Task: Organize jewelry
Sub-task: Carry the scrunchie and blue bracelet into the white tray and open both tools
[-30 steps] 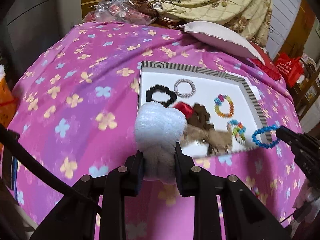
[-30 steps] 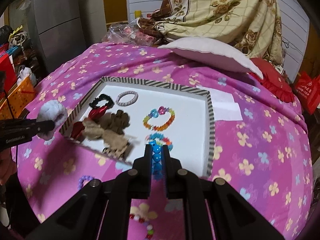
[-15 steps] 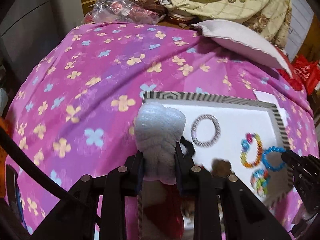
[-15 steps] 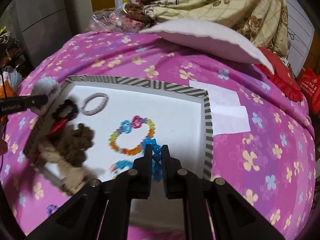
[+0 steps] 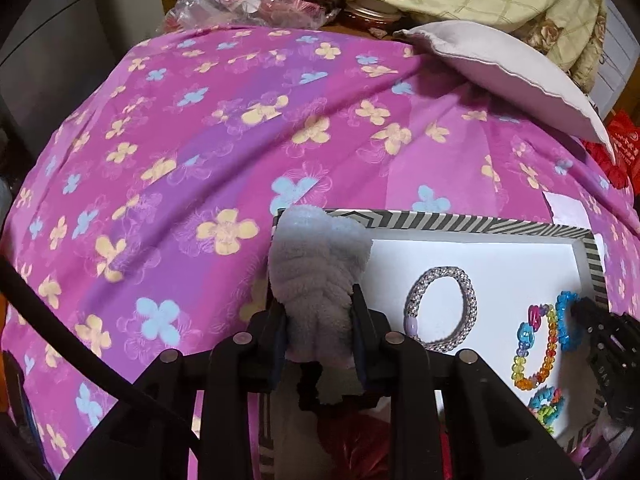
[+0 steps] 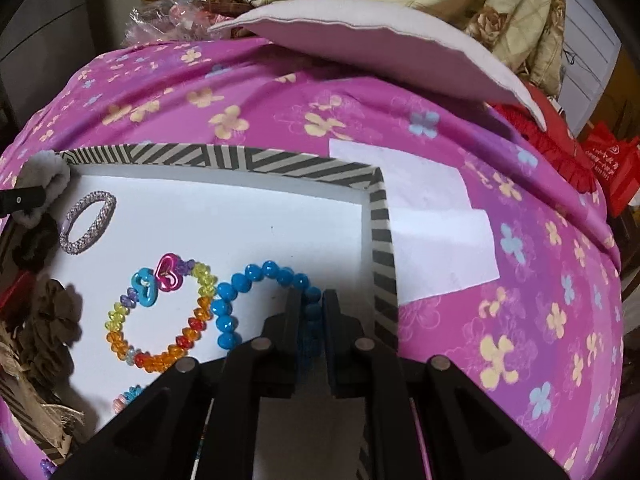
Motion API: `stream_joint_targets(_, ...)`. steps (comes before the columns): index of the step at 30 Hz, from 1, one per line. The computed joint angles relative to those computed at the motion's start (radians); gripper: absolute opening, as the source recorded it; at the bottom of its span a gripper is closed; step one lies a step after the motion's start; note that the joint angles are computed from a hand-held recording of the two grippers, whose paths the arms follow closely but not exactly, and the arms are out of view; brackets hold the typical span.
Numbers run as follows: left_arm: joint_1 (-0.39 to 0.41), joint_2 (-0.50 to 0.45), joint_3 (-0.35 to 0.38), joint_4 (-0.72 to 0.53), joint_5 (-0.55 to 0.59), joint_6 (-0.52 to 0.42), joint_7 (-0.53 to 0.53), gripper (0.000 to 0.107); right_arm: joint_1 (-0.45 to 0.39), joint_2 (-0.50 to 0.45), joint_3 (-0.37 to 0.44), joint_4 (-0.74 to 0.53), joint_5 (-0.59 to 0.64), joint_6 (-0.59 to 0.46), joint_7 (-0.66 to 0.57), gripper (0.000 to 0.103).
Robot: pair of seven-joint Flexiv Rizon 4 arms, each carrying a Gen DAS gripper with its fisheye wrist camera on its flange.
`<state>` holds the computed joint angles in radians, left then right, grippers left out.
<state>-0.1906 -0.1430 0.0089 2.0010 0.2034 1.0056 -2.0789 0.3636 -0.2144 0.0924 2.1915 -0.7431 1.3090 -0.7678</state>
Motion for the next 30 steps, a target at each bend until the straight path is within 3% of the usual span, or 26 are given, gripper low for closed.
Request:
stream_joint_targets(3,0.003,-0.001,-0.004,0.005,-0.016,0.006,0.014,0.047,-0.006,0.019,0.004,0.015,0.007,0.02,0.005,0.03)
stream_joint_targets(8,0.021,0.019,-0.015,0.057,-0.137,0.053,0.077,0.053,-0.02,0.064,0.03,0.052,0.061,0.058,-0.028,0.034)
stream_joint_targets(16,0.018,0.059,-0.033,0.1,-0.238,0.101,0.158,0.058,-0.035,0.143,0.072,0.1,0.126,0.062,-0.058,0.043)
stream_joint_targets(25,0.0,0.142,-0.037,0.134,-0.168,0.071,0.114,0.059,-0.047,0.236,0.12,0.156,0.205,0.056,-0.098,0.045)
stream_joint_targets(30,0.002,0.21,-0.06,0.146,-0.021,0.016,-0.004,0.059,-0.044,0.283,0.149,0.196,0.231,0.052,-0.098,0.048)
